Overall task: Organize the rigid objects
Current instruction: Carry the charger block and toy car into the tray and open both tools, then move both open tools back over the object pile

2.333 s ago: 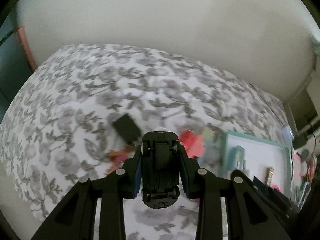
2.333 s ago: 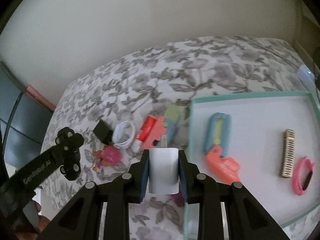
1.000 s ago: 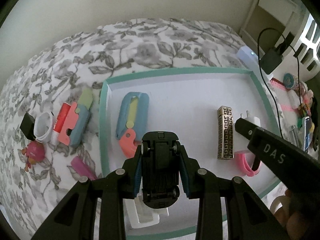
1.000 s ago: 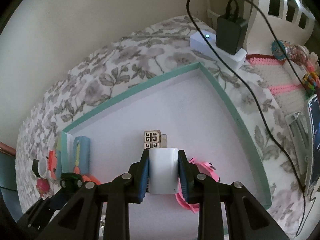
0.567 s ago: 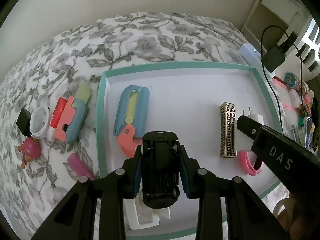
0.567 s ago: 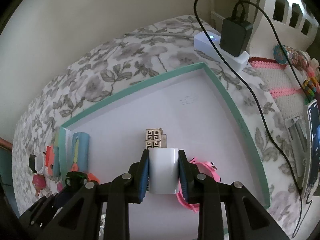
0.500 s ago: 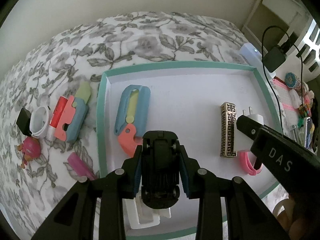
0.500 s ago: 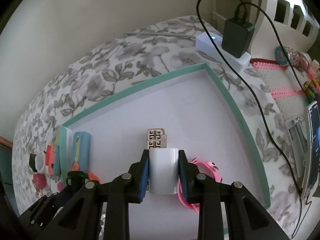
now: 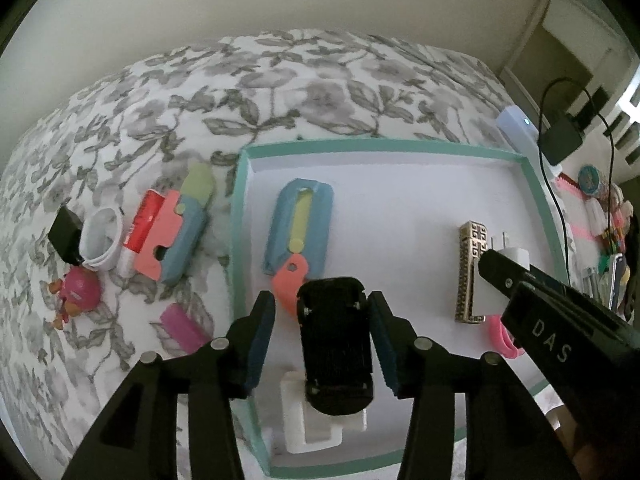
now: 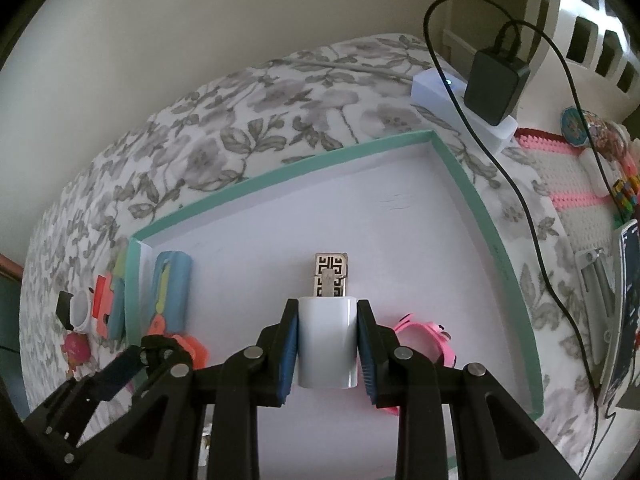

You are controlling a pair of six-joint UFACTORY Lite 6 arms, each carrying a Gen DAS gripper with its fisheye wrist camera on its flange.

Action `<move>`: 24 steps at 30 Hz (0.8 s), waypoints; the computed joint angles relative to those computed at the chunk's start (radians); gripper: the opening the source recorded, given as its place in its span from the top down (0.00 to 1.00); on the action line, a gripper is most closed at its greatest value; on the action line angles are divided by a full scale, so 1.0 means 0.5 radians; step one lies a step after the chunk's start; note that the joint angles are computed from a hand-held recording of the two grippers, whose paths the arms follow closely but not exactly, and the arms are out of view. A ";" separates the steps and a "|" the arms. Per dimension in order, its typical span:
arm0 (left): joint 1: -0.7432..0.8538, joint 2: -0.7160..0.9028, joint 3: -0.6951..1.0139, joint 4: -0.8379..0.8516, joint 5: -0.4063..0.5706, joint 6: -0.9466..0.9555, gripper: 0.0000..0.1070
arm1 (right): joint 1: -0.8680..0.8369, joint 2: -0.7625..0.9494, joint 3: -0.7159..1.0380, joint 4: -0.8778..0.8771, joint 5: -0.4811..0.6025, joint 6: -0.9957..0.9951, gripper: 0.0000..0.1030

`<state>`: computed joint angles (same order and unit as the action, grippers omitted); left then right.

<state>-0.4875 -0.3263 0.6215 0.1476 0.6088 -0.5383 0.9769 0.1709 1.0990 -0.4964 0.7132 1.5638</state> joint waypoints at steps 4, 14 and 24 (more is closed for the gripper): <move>0.084 -0.045 -0.004 -0.012 0.018 0.034 0.51 | 0.013 0.012 0.035 -0.018 0.036 0.002 0.65; 0.586 -0.229 -0.045 -0.087 0.073 0.242 0.43 | 0.083 0.038 0.158 -0.132 0.190 0.069 0.32; 1.256 -0.234 -0.050 -0.278 0.043 0.682 0.26 | 0.154 0.252 0.385 -0.139 0.290 -0.059 0.12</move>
